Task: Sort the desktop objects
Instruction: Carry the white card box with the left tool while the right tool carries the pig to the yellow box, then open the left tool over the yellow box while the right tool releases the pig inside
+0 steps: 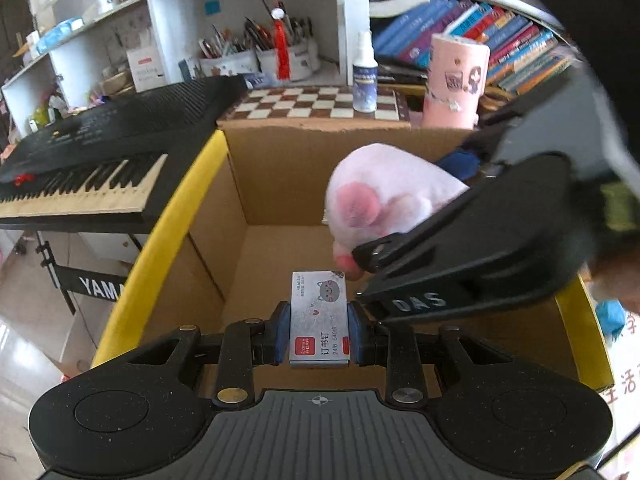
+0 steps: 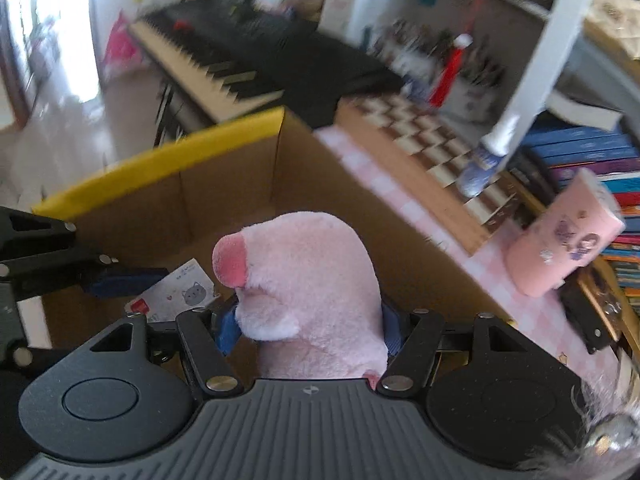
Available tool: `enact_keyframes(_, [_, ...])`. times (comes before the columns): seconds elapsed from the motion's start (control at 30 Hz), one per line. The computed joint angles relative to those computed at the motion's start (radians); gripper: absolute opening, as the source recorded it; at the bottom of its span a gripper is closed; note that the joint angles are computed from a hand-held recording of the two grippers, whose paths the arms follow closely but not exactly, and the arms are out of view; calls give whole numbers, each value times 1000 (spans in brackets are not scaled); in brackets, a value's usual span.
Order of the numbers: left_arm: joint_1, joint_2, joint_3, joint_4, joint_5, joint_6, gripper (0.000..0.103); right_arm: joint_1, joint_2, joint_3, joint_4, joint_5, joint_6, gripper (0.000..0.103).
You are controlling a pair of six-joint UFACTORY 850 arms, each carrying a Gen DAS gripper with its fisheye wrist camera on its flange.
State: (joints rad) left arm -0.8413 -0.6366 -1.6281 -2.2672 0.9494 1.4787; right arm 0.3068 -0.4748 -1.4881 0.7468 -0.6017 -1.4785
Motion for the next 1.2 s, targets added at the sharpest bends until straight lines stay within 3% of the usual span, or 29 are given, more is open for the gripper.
enact_keyframes(0.17, [11, -10, -14, -70, -39, 63, 30, 24, -50, -60, -167, -27, 99, 64])
enact_keyframes(0.37, [2, -7, 0, -60, -40, 59, 31, 26, -75, -78, -217, -61, 165, 65])
enact_keyframes(0.47, [-11, -1, 3, -14, -11, 23, 40, 21, -74, -74, -194, -60, 174, 70])
enact_keyframes(0.5, [-17, 4, 6, 14, 5, 2, 48, 18, -68, -67, -177, -52, 167, 71])
enact_keyframes(0.57, [-36, 18, 17, 76, 39, -46, 52, 9, -51, -53, -110, -47, 125, 78])
enact_keyframes(0.87, [-124, 92, 73, 279, 197, -218, 63, -72, 138, 132, 409, -5, -183, 82])
enact_keyframes(1.2, [-208, 175, 172, 346, 327, -375, 73, -152, 379, 401, 883, 50, -461, 85])
